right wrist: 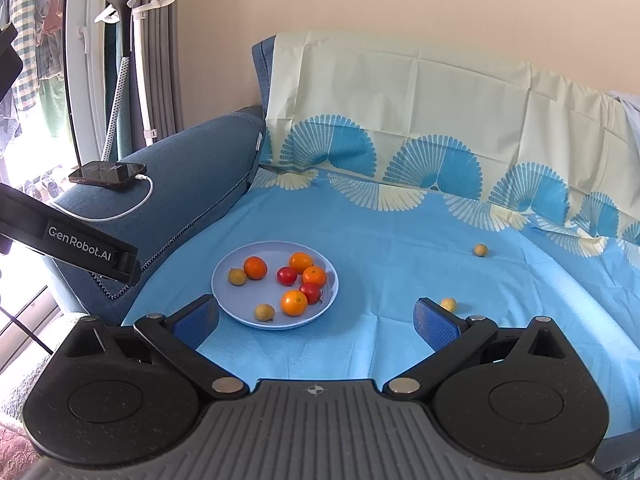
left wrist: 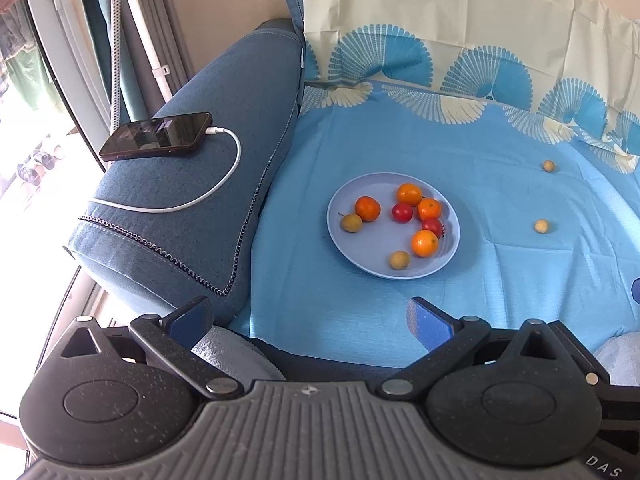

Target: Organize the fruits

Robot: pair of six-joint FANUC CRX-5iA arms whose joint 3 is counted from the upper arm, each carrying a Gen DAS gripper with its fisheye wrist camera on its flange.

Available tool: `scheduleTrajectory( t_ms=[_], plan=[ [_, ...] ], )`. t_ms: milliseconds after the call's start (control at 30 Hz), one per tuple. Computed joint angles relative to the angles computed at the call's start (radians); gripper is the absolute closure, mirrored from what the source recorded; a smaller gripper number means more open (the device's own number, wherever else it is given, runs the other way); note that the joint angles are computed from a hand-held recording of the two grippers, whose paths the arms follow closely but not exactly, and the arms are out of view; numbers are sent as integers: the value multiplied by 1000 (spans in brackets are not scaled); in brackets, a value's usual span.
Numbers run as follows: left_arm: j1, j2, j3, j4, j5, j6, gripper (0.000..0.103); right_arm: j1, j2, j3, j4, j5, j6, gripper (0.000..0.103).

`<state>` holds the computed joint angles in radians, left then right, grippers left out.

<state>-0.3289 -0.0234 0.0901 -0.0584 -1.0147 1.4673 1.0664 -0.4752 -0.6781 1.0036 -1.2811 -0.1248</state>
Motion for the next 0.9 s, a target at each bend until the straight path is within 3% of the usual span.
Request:
scheduleTrajectory(
  t_ms=[267,433,567,633,733,900],
  plan=[
    [-79,78,61,10,3,-49,0,-27,-27,-39,-2,-87,-56,1],
    [-182,213,173,17,-19,-64,0,-84,-86,-99,-27,-211,-138,1],
    [-263,359,291,58,-14,-105,0,-183,-171,-161,-72,-232,-167,1],
    [-303,444,368,62,-12,-115,0,-285,-212,-204,-72,-176,-135,1],
    [-354,600,542,44,-56,-101,0,-526,-222,-242,-94,-5,-33,1],
    [-407,876,909,3,-196,-51,1,-922,-113,-275,-76,348,87,1]
  ],
)
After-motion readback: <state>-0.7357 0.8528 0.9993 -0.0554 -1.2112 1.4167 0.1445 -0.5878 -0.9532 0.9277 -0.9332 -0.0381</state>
